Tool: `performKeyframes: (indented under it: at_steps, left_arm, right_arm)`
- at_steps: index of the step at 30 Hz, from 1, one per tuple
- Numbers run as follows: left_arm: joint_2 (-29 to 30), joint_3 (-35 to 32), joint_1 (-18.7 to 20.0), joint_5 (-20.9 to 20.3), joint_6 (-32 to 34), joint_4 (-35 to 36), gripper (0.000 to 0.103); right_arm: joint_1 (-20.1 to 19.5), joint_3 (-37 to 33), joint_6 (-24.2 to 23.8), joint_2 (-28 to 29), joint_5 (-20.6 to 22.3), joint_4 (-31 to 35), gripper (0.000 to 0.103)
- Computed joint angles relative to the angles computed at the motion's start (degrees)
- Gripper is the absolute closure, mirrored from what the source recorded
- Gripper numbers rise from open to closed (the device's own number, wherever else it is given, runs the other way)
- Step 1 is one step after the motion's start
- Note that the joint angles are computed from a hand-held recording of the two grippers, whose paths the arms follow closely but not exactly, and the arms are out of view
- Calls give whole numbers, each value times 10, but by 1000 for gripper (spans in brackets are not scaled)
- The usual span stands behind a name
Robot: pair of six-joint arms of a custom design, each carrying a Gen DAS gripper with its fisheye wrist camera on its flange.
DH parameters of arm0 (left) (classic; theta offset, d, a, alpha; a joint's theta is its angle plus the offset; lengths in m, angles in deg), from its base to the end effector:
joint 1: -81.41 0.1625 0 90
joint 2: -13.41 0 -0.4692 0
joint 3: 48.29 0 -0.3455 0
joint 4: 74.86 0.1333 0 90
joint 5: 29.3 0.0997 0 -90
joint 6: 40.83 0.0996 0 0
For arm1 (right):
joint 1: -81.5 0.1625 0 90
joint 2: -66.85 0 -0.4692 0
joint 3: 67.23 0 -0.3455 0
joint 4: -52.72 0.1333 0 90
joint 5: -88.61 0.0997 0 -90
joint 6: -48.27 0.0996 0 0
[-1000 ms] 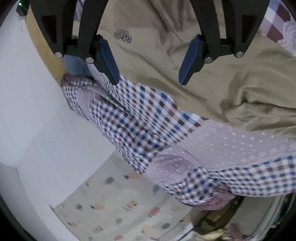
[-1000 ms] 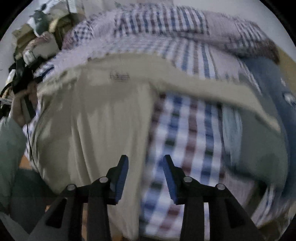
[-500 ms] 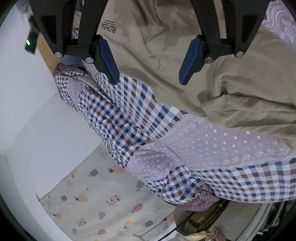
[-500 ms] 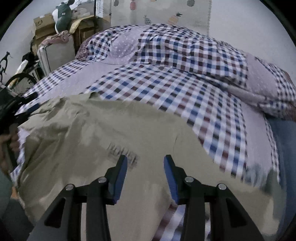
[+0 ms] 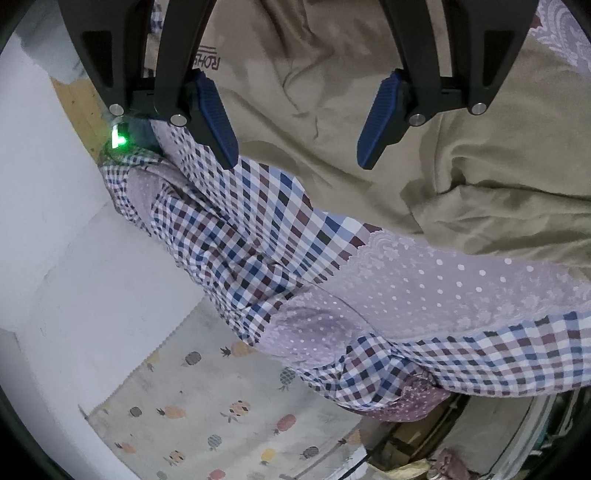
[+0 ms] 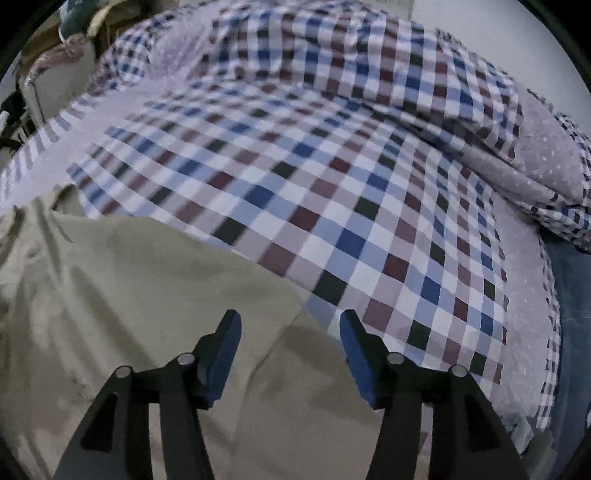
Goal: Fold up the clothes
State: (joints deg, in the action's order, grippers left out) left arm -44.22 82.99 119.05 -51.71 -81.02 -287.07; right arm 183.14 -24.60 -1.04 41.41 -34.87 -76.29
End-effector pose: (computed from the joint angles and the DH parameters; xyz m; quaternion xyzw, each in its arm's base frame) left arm -0.2131 -0.4490 0.2769 -0.1471 0.7775 -0.6026 0.1035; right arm 0.2537 -0.8434 0.2219 0.4299 -0.8381 0.0802 0.3262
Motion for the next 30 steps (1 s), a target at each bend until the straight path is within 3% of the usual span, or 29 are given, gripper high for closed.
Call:
performKeyframes:
  at_steps: [4, 8, 10, 11, 15, 18, 21, 25, 27, 30]
  left_arm:
    - [6, -7, 4, -8, 8, 3, 32]
    - [14, -18, 7, -15, 15, 13, 32]
    - [16, -20, 7, -15, 16, 15, 32]
    - [17, -21, 7, -15, 16, 13, 32]
    - [21, -20, 4, -10, 26, -6, 32]
    - [23, -17, 1, -8, 38, -31, 32]
    - [21, -17, 2, -11, 38, -37, 32]
    - [19, -16, 4, -17, 36, -38, 32]
    - [18, -16, 3, -18, 40, -40, 32]
    - [16, -13, 4, -22, 37, -39, 32]
  right_arm:
    - [-9, -60, 21, 31, 2, 51, 40]
    - [-12, -64, 10, 37, 9, 62, 46]
    - [-12, -53, 1, 34, 11, 48, 73]
    - [-11, -45, -7, 32, 11, 35, 99]
    - [-1, -10, -72, 29, -20, -74, 100]
    - [4, -33, -86, 41, -44, -123, 101]
    - [7, -95, -92, 70, -96, -124, 101]
    - [-4, -149, -60, 92, -179, -34, 97]
    - [-5, -147, -42, 88, -198, -5, 84]
    - [1, -147, -21, 74, -157, -9, 62]
